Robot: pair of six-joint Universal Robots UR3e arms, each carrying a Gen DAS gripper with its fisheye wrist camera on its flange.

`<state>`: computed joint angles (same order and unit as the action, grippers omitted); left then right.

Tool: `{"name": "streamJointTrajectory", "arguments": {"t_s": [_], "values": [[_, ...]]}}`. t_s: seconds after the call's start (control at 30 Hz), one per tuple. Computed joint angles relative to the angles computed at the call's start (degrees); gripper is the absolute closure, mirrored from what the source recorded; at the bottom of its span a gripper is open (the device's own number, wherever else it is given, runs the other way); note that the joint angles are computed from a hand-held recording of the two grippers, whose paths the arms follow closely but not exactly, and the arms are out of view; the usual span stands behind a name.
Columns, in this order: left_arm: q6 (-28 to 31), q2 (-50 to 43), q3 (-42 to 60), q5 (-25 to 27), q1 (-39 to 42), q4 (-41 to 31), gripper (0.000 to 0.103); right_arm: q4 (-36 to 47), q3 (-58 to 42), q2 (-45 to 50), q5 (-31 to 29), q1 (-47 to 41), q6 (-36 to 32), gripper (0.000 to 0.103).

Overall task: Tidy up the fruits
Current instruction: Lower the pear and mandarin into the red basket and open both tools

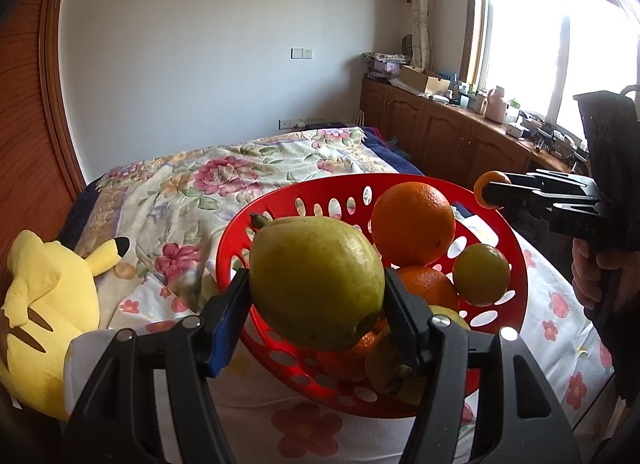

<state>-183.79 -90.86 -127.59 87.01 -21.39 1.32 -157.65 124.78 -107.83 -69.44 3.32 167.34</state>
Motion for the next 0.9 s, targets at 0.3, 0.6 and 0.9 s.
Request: {"name": "streamJointTrajectory", "arguments": {"t_s": [0.3, 0.6, 0.9], "values": [[-0.1, 0.3, -0.2, -1.2, 1.2, -0.6, 0.039, -0.9, -0.1, 2.5, -0.1, 1.0, 0.0, 0.067], [0.0, 0.2, -0.3, 2.0, -0.4, 0.4, 0.038, -1.6, 0.6, 3.4, 0.6, 1.2, 0.4, 0.067], [-1.4, 1.5, -0.6, 7.7, -4.3, 0.2, 0.038, -1.7, 2.7, 0.1, -0.3, 1.3, 1.1, 0.066]]}}
